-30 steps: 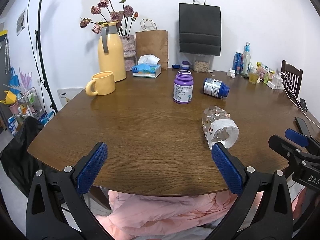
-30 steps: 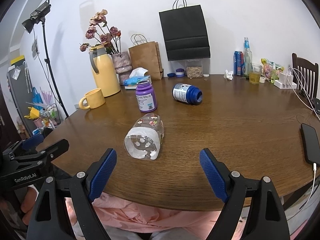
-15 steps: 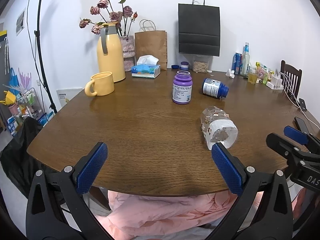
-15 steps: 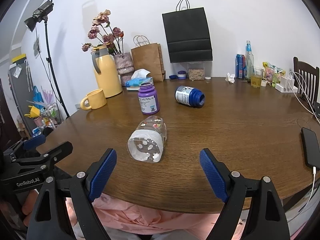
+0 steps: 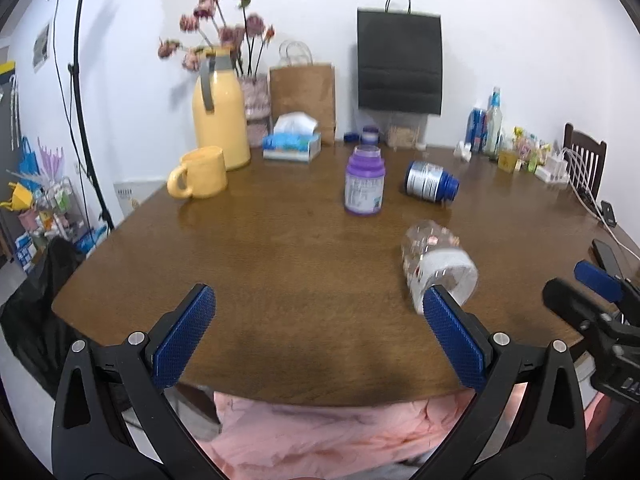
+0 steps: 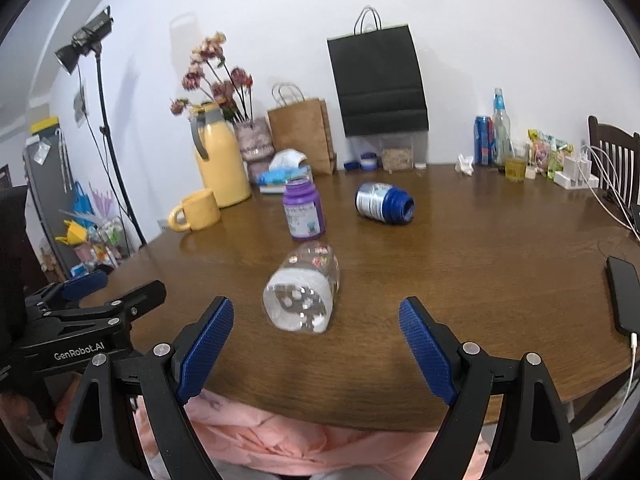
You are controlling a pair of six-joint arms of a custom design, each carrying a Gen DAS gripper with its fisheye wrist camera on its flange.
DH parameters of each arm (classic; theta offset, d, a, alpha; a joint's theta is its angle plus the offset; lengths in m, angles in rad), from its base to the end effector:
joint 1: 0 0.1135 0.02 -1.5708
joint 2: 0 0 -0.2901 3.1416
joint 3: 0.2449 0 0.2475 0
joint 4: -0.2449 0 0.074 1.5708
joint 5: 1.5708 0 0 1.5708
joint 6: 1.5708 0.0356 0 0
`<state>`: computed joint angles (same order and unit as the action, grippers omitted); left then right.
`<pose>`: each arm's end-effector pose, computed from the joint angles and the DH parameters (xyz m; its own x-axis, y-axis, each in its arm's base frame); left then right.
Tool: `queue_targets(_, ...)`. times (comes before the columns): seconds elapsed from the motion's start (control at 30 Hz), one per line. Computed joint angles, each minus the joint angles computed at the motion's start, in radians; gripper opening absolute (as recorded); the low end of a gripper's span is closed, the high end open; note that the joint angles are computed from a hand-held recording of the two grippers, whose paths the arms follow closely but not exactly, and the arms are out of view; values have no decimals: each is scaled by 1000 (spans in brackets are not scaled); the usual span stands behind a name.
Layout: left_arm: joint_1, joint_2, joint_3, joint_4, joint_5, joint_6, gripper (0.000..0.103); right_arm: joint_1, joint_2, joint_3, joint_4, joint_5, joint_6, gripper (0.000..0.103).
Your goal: Flip cup upright
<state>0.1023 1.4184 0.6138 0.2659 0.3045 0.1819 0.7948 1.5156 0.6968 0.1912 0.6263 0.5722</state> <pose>0.2780 0.0178 0.2134 -0.4732 0.1249 -0.8720 0.2483 0.9687 0.0040 0.2216 0.1960 0.2084 -0.4789 0.1383 -0.8669 0.0160 0.9887 0.1489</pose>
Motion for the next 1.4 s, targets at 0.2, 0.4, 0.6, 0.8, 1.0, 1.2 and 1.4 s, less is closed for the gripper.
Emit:
queue_targets(0.2, 13, 31, 13, 10, 19, 3, 103, -25, 16, -44, 112, -29, 19, 89)
queue_targets(0.4, 21, 35, 3, 19, 27, -15, 103, -25, 46, -18, 89, -30, 12, 89)
queue_targets(0.6, 15, 47, 28, 7, 12, -15, 103, -29, 53, 5, 69, -27, -13, 89)
queue_targets(0.8, 40, 84, 46, 5, 34, 13, 103, -45, 95, 47, 25, -97, -12, 89)
queue_targets(1.0, 36, 185, 139, -66, 67, 53, 102, -80, 237, 184, 14, -151, -85, 89)
queue_targets(1.2, 30, 279, 253, -88, 43, 29, 103, -158, 401, 357, -36, -154, -122, 89)
queue_targets(1.4, -7, 365, 383, -134, 28, 26, 103, -229, 484, 450, -54, -224, -151, 89)
